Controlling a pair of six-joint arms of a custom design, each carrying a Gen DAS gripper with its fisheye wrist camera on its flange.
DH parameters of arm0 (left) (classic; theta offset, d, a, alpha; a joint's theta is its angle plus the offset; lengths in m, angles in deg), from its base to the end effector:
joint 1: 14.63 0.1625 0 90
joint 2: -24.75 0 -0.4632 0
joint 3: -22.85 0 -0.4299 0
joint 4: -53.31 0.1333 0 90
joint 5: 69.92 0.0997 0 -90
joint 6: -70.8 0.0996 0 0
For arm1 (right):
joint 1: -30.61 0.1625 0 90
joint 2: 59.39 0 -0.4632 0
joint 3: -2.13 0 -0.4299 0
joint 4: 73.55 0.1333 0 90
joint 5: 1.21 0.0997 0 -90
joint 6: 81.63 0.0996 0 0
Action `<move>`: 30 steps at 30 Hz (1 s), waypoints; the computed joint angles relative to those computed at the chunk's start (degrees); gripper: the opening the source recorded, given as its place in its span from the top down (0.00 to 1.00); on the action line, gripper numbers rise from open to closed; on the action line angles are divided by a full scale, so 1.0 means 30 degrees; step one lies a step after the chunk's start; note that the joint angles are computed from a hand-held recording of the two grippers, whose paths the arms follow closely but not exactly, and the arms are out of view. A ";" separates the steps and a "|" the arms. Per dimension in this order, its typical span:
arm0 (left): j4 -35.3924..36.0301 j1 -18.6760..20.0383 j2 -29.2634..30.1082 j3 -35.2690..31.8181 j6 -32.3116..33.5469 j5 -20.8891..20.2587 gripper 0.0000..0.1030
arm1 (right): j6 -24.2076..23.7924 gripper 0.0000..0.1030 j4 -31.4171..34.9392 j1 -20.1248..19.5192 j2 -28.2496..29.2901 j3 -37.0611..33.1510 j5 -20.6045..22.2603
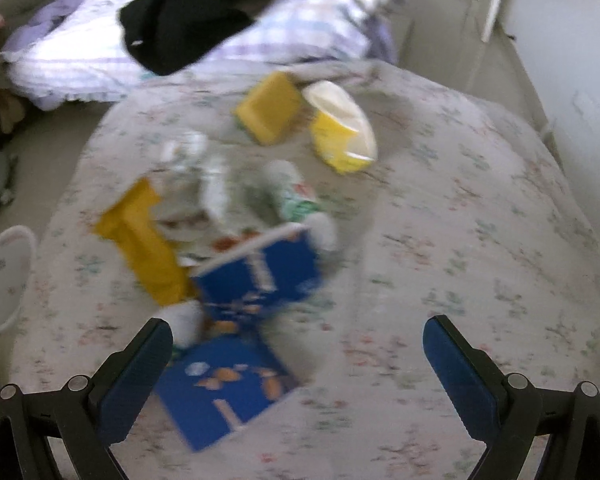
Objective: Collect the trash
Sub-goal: 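Grasp the white AD bottle with the left tool while the right tool grasps the blue biscuit box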
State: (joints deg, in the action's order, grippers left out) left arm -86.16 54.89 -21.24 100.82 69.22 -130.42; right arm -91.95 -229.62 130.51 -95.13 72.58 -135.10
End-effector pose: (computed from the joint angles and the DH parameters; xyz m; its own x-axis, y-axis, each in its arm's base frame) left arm -0.1118 -0.8204 0.2152 -0.8760 0.1412 -0.4612 0.3097 0.8977 -0.3134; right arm 0.2098 -0.8281 0.1789 -0.7332 0.0771 0.6757 -0.2827 0.8691 -0.4059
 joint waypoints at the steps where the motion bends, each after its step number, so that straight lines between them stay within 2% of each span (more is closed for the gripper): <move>1: 0.0444 0.0026 0.0409 -0.0481 0.0082 -0.0418 0.07 | 0.0086 0.00 -0.0100 -0.0136 -0.0107 0.0160 -0.0030; 3: 0.1373 0.0124 0.1261 -0.1486 0.0144 -0.1095 0.12 | 0.0591 0.00 0.0050 -0.0492 -0.0381 0.0512 0.0143; 6: 0.2668 0.0289 0.2572 -0.3113 0.0347 -0.1985 0.21 | 0.1954 0.00 0.1563 -0.1026 -0.0813 0.0822 0.0856; 8: 0.3387 0.0357 0.3377 -0.4148 0.0553 -0.2520 0.27 | 0.2254 0.00 0.2098 -0.1232 -0.0940 0.0835 0.1093; 11: 0.4546 0.0407 0.4570 -0.5704 0.0912 -0.3393 0.31 | 0.2410 0.00 0.2327 -0.1360 -0.0917 0.0643 0.0976; 16: 0.6362 0.0292 0.6291 -0.7888 0.1455 -0.3558 0.33 | 0.3031 0.00 0.2985 -0.1733 -0.0925 0.0292 0.1529; 18: 0.7214 0.0320 0.6981 -0.8783 0.1324 -0.3356 0.40 | 0.3440 0.00 0.3497 -0.1865 -0.0851 -0.0005 0.1801; 19: 0.7678 0.0332 0.7280 -0.9165 0.1101 -0.3181 0.47 | 0.3535 0.00 0.3642 -0.1875 -0.0795 -0.0120 0.1891; 23: 0.7127 0.0345 0.7215 -0.8866 0.0947 -0.3009 0.60 | 0.3871 0.00 0.4195 -0.2079 -0.0414 -0.0898 0.2705; 27: 0.6237 0.0463 0.6000 -0.7436 0.0782 -0.3092 0.62 | 0.4601 0.00 0.4773 -0.2347 0.0243 -0.1970 0.4086; 30: 0.5569 0.0582 0.5269 -0.6608 0.0605 -0.3534 0.63 | 0.5144 0.00 0.4994 -0.2599 0.0752 -0.2635 0.6345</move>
State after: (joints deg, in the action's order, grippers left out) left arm -69.45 56.64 -5.44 81.00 71.04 -141.03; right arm -76.52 -214.64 122.71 -92.87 64.67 -116.07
